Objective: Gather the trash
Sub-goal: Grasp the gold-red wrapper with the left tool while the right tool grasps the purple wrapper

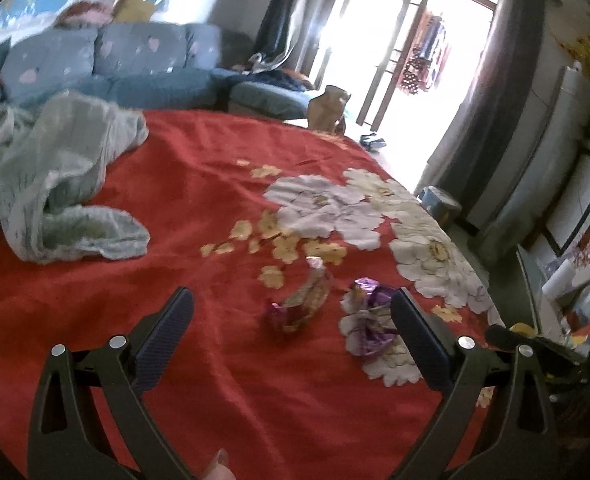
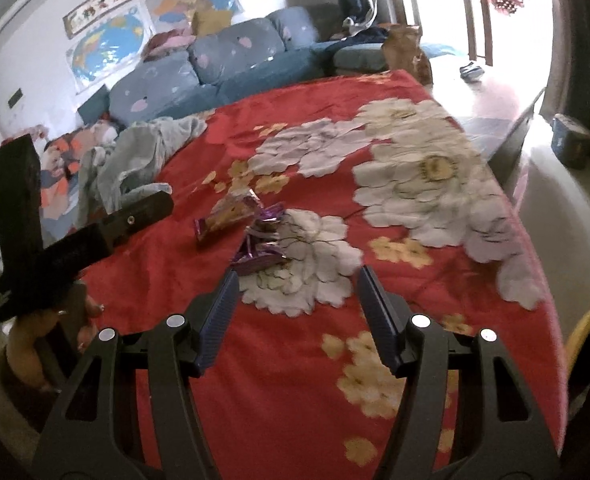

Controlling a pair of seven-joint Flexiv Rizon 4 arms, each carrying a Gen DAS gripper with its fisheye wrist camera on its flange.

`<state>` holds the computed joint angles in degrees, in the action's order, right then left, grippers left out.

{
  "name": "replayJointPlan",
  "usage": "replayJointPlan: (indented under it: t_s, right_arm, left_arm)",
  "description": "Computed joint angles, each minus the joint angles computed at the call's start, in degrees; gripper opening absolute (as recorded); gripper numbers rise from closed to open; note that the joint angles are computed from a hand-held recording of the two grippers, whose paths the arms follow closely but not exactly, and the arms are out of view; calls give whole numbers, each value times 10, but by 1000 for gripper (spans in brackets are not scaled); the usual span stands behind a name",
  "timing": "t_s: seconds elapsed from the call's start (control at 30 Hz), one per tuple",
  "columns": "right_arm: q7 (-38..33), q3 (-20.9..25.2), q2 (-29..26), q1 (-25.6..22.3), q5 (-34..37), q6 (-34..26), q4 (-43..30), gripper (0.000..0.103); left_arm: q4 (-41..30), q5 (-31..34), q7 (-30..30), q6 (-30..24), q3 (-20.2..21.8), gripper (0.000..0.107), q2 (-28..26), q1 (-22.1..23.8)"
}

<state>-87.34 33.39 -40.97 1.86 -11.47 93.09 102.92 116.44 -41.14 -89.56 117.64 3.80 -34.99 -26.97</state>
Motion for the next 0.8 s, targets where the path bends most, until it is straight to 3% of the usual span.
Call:
replayJointPlan:
  t_s: [0.03, 0.13, 0.2, 0.27, 0.33, 0.53, 0.6, 0.7, 0.8]
  right_arm:
    - [1, -1, -4, 4, -2, -6, -6, 54]
    - [-3, 4, -22, 14, -3, -27, -32, 54]
    - [-6, -4, -30, 29, 1, -39, -48, 54]
    - [-13, -7, -39, 38, 7, -52, -63, 53]
    - [-14, -21, -45, 55, 16, -61, -77, 53]
    - [-36, -18, -72, 67, 50, -102, -125, 51]
    - [-45, -20, -76, 72, 63, -111, -135, 46]
    - [-69, -6, -81, 65, 84, -124, -146, 30]
    - [-88, -10, -76, 71, 102, -119, -143, 27]
  left_arm:
    - [6, 28, -17, 0, -22, 81, 3, 30]
    - [14, 111, -68, -4, -75, 68, 4, 107]
    - [17, 190, -119, -9, -124, 61, 1, 176]
    - [14, 222, -139, -15, -144, 57, -4, 203]
    - [9, 252, -158, -24, -155, 52, -10, 224]
    - [-12, 311, -195, -50, -171, 49, -24, 258]
    - [-19, 322, -202, -57, -177, 46, -30, 267]
    - [-29, 332, -206, -69, -180, 42, -36, 271]
    - [-37, 340, -205, -77, -185, 34, -42, 273]
